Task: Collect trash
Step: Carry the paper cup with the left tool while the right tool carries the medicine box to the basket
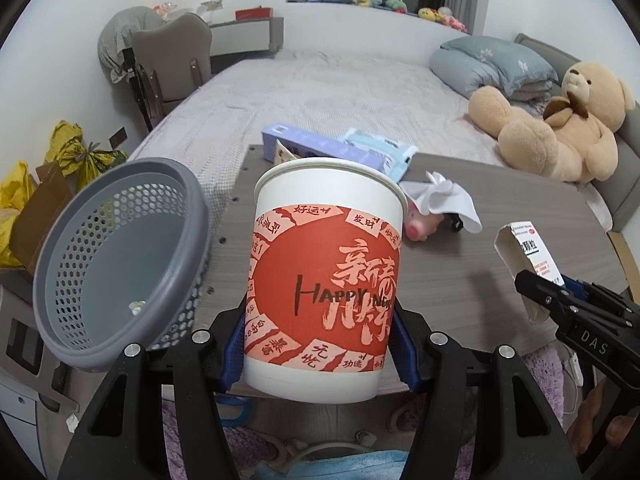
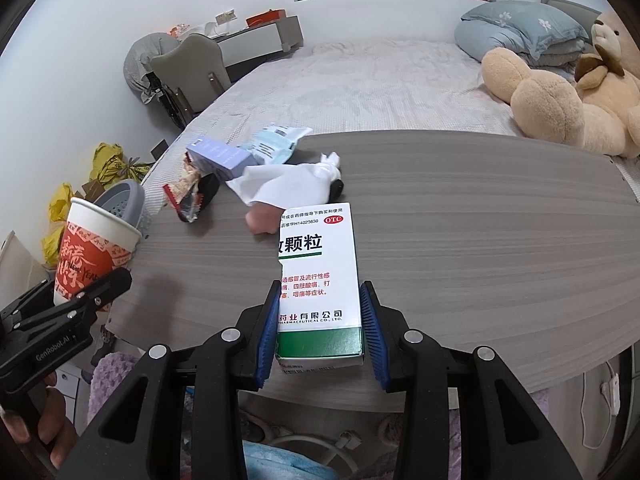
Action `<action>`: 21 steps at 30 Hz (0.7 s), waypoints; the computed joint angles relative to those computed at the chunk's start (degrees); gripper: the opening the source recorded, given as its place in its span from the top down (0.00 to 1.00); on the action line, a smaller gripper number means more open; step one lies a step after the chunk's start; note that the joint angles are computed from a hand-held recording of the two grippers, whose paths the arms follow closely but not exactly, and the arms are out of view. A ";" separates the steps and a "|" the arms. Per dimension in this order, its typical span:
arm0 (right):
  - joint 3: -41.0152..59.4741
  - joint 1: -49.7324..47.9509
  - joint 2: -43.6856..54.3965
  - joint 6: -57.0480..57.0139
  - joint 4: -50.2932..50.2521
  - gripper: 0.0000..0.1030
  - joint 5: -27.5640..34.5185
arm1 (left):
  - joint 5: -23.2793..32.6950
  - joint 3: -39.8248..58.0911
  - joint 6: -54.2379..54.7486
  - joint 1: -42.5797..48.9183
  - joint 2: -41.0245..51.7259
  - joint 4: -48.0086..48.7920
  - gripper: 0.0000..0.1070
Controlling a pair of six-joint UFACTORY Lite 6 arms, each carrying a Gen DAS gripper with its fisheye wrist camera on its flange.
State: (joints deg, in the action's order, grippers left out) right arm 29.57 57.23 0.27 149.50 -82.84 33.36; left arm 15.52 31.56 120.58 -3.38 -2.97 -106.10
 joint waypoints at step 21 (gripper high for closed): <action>46.19 -4.47 31.13 -34.62 11.74 0.63 -8.64 | 6.45 14.22 4.27 25.19 13.43 3.15 0.46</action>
State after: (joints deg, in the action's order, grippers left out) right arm 75.75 52.77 31.40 114.88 -71.11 24.72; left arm 21.98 45.78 124.85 21.81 10.45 -102.95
